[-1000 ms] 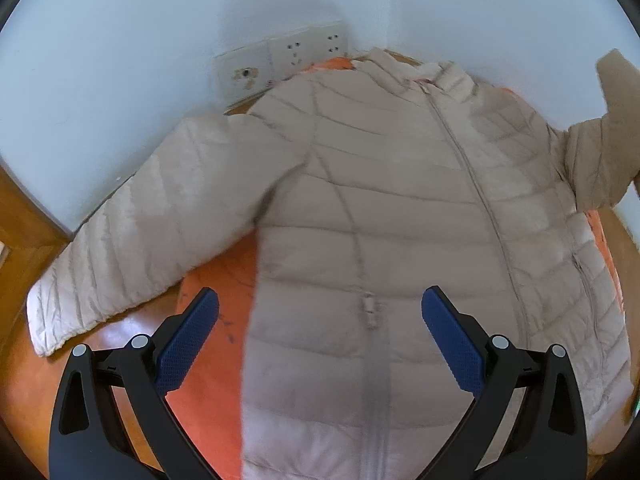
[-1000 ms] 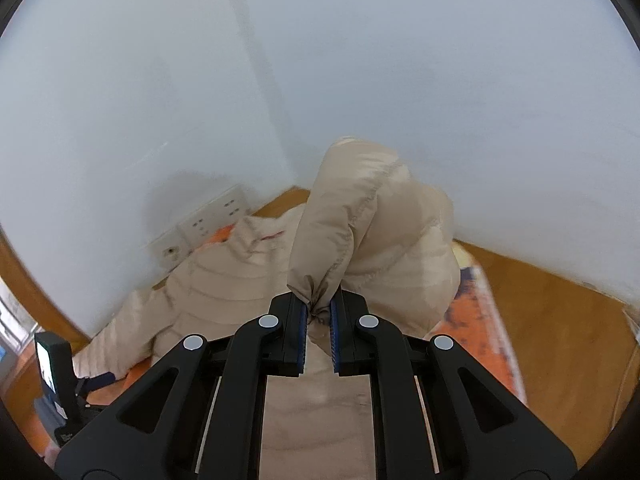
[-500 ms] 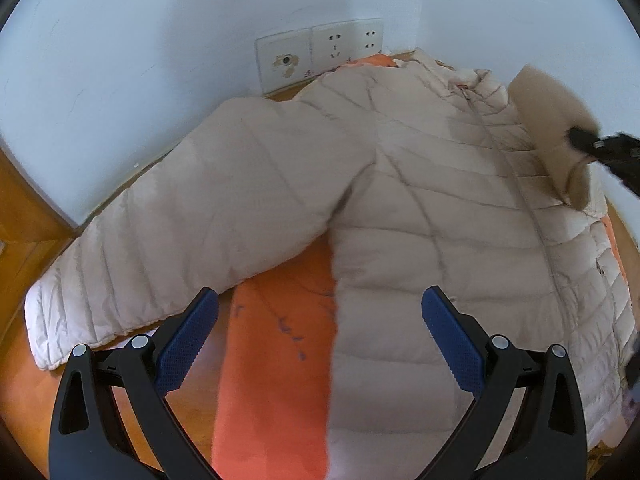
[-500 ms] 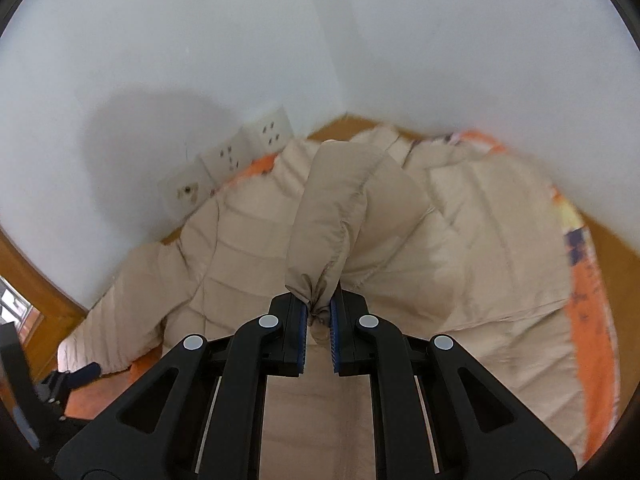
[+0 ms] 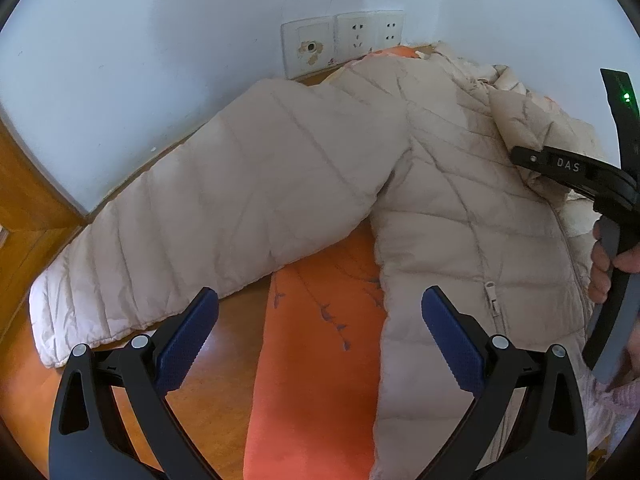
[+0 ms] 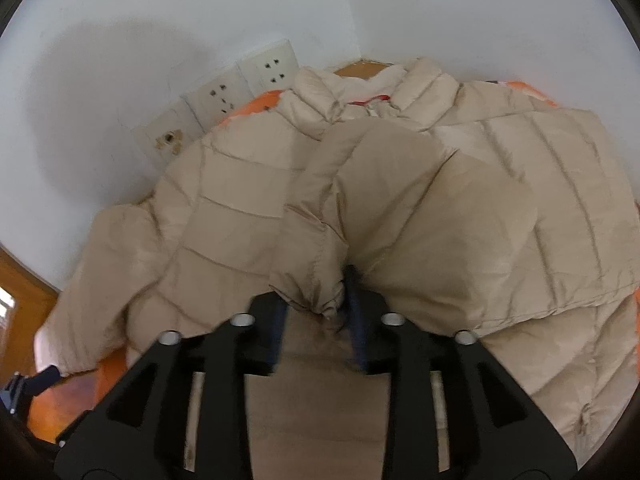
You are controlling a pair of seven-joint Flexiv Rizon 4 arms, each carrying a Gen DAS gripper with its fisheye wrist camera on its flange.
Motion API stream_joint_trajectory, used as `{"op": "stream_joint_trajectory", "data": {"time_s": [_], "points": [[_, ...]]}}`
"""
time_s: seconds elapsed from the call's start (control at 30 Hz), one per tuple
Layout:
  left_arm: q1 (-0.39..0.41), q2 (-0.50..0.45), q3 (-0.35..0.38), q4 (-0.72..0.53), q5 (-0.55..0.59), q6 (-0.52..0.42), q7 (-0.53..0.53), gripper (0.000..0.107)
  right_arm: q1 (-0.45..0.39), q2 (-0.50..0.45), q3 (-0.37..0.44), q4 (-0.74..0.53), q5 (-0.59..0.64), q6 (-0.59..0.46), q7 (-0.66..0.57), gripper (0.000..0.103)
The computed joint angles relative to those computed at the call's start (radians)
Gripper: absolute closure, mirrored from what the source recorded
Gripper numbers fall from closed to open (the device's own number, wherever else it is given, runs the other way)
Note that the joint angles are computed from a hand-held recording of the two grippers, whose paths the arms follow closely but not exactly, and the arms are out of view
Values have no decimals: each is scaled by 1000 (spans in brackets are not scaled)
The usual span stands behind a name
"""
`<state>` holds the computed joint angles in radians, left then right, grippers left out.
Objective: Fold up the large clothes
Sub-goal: 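Lift the sleeve with the right tool and fold it across the jacket body, then open the right tool to release the sleeve on the jacket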
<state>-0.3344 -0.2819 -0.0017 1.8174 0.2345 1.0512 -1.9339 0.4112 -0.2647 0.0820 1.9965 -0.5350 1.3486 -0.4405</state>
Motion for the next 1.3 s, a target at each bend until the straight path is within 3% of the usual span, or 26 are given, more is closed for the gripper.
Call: {"op": "stream_joint_trajectory", "data": {"time_s": [0.07,0.23,0.47,0.67,0.9,1.13,1.3], "points": [[-1,-6,-5,-12,3,7,12,9,-2,29,7,22,13,28,15,49],[-4,-26,-27,-43,-27,31,61,9,-6,143,11,100,-71,28,80,39],[-40,-72,-59,-110,-68,69,169,9,-103,326,92,224,-179,-131,201,38],[-95,-141,-77,-200,-105,80,253,9,-176,466,158,316,-150,-255,254,37],[-162,-252,-75,-347,-130,47,309,9,-225,577,196,395,-81,-330,318,37],[-244,-400,-21,-573,-102,-45,281,9,-254,643,211,449,-40,-348,360,37],[-301,-480,50,-695,-38,-59,186,9,-262,670,218,466,-25,-363,369,37]]}}
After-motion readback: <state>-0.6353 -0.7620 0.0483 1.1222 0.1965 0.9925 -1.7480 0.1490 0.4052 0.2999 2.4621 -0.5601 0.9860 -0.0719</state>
